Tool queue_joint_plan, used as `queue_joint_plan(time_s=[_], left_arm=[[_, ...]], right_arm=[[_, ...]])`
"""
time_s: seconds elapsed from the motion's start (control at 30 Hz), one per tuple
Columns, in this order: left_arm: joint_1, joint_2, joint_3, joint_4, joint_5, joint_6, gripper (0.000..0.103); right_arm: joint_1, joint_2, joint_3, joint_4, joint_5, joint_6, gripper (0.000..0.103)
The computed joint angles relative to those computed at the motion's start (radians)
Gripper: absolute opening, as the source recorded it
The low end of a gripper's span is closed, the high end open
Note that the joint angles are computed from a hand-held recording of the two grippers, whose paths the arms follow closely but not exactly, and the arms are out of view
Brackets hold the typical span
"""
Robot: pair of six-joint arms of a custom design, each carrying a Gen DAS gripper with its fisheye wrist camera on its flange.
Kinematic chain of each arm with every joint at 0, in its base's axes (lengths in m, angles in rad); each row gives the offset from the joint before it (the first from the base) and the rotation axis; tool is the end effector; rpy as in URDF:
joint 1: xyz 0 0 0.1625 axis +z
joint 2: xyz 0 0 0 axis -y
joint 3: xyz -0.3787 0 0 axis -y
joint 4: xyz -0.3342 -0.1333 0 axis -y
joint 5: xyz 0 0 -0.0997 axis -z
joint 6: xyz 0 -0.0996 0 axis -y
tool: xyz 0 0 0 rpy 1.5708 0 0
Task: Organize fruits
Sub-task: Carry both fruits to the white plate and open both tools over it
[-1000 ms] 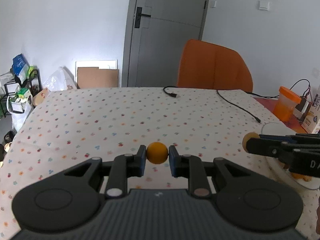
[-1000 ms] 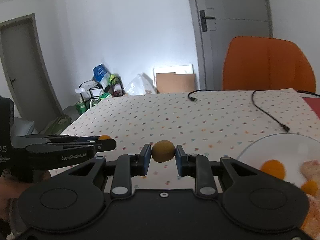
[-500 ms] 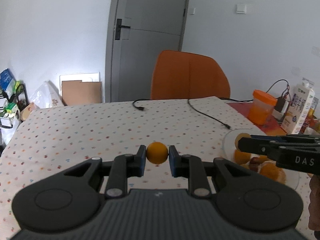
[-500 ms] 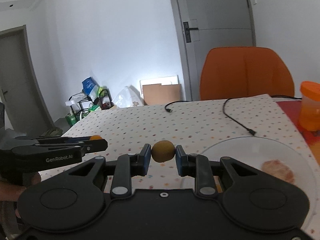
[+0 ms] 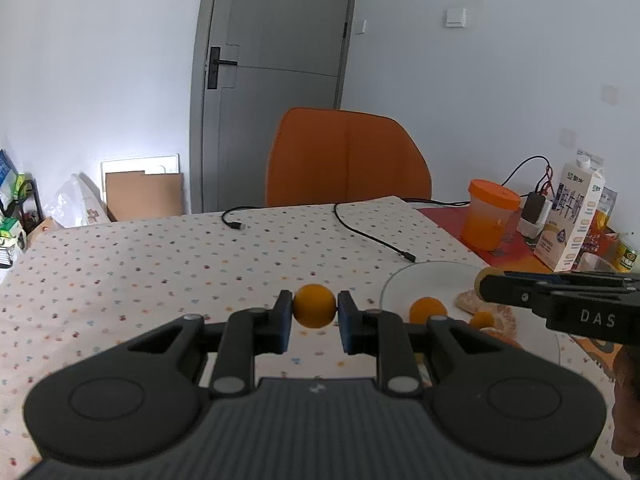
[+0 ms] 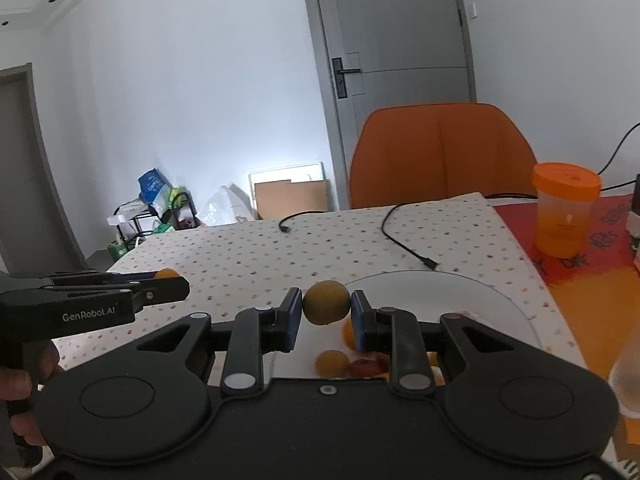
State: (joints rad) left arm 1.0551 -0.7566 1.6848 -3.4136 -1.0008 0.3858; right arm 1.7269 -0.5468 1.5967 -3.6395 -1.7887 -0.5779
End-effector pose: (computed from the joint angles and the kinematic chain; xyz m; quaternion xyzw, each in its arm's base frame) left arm -0.1346 -0.6168 0.1828 0.2634 0.8291 -0.4392 0.2242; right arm 0.2076 -0.5999 0.1034 0.2619 -0.8291 0.4542 0.1943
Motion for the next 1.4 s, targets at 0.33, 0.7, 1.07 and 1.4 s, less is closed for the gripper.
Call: queue_joint_plan(time_s=[0.33,0.7,1.07,1.4], left_arm=[[-0.012,0.04,-0.029,0.025,-0.034,0.014,0.022],[-0.02,0.102,-0.085,0.089,-0.053,0.015,0.022],[-0.026,0.121,-0.102,0.136,-0.058,0.022,0.022],[-0.031,0.096,-0.073,0.156,-0.075,0.026,0.026]], right_arm=[[-0.036,-0.009,0.011,-0.039,-0.012,0.016,0.025],[-0.077,-0.012,-0.004,-0.04,-0.017,0.028,0.025],[-0.111,-0.041,0.018,-0.014,0.057,0.064,0.032],[-0.097,-0.078,0.07,-0.018,0.032,0.068,0.038]])
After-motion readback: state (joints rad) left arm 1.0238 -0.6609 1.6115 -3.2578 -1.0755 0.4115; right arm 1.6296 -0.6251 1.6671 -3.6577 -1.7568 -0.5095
